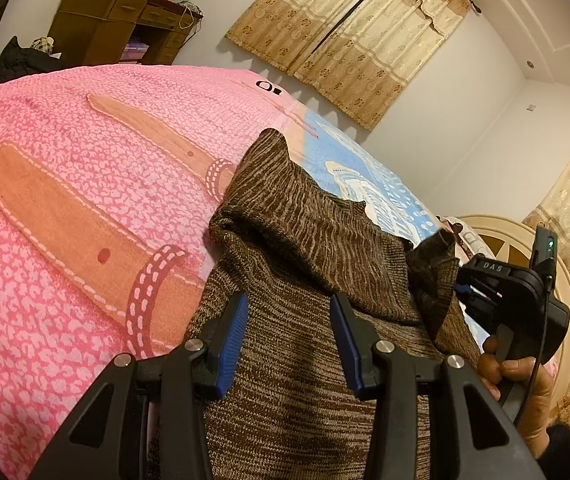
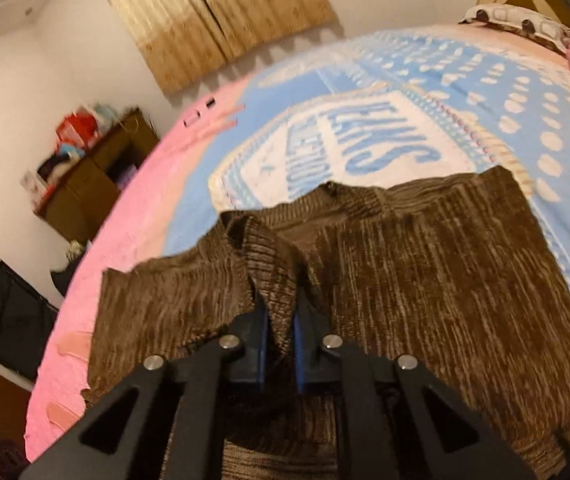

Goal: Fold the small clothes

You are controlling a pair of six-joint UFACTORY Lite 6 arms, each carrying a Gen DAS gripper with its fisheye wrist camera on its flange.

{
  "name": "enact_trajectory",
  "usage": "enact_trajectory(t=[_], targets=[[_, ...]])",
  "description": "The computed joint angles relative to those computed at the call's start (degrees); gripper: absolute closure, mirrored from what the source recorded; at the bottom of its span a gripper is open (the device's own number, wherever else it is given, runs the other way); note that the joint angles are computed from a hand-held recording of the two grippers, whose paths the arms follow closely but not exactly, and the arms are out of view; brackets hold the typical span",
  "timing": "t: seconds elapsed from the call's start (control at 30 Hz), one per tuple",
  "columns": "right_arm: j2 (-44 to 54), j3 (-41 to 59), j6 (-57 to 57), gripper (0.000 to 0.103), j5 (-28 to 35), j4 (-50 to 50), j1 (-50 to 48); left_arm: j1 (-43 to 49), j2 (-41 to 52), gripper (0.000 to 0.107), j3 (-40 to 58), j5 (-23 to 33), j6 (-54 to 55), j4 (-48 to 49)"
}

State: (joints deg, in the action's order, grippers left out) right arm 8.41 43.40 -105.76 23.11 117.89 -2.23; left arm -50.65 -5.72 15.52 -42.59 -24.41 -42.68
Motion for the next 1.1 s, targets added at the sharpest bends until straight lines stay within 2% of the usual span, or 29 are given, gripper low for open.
enact_trajectory(t=[0.1, 0.2, 0.23, 0.3, 0.33, 0.47, 0.53, 0.63, 0.7, 0.73, 0.8, 0.87, 0.93, 0.97, 1.0, 1.03, 1.1], targets=[[-2.05, -2.07, -6.78, 0.09, 0.64, 7.37, 2.03, -0.04, 0.13, 0.063, 0.12, 0.0, 0.09, -0.11], [0.16, 1.98, -4.53, 0.083, -3.87, 3.17, 6.17, 0.07, -0.05, 0.063, -0.02, 0.09, 0.09, -0.03], [2.91, 4.58, -0.39, 0.07, -4.88, -2.31, 7.4, 0.08, -0.09, 0.063, -0.06, 0.06, -0.01, 0.05], [8.64, 9.61, 8.66, 0.051, -4.44, -12.72, 8.23, 0.04, 0.02, 0.063, 0.04, 0.04, 0.05, -0.04], [8.34, 9.29, 10.81, 0.051, -2.27, -14.74, 7.32, 0.05, 0.02, 0.063, 0.06, 0.11, 0.18, -0.13], [-1.04, 0.6, 7.51, 0.051, 6.29, -11.17, -0.28, -0.12, 0.17, 0.063, 0.26, 0.09, 0.31, -0.39], [-4.66, -2.33, 6.73, 0.051, 5.54, -11.86, -2.73, -0.13, 0.29, 0.063, 0.57, 0.37, 0.81, -0.77], [-6.28, -4.37, 6.88, 0.051, 0.53, -16.78, -4.74, -0.05, 0.43, 0.063, 0.86, 0.61, 0.98, -0.84], [-5.97, -6.17, 2.03, 0.051, -2.69, -15.86, -5.91, 0.11, 0.46, 0.063, 0.97, 0.85, 1.06, -0.8], [-5.47, -6.91, 0.33, 0.057, -3.54, -16.27, -7.22, 0.29, 0.55, 0.063, 1.1, 1.0, 0.99, -0.6], [-6.71, -9.9, -5.0, 0.061, 0.31, -16.15, -12.96, 0.42, 0.68, 0.063, 1.36, 1.28, 1.16, -0.66], [-8.84, -11.48, -4.69, 0.06, -0.07, -19.85, -17.99, 0.59, 0.7, 0.063, 1.73, 1.76, 1.81, -1.02], [-9.02, -12.0, -5.02, 0.06, 2.08, -21.81, -24.48, 0.62, 0.74, 0.063, 1.83, 1.83, 1.87, -1.05], [-9.0, -11.72, -4.62, 0.062, 0.78, -22.42, -26.79, 0.71, 0.9, 0.063, 2.04, 1.97, 1.97, -1.07], [-9.02, -11.13, -4.23, 0.072, -0.97, -22.77, -28.39, 0.72, 1.06, 0.063, 2.25, 2.09, 2.18, -1.23], [-8.96, -10.18, -1.46, 0.075, -0.32, -25.44, -30.29, 0.82, 1.26, 0.063, 2.4, 2.16, 2.26, -1.22], [-9.31, -8.1, 3.05, 0.065, 1.39, -28.6, -31.66, 0.88, 1.63, 0.062, 2.86, 2.41, 2.72, -1.53]])
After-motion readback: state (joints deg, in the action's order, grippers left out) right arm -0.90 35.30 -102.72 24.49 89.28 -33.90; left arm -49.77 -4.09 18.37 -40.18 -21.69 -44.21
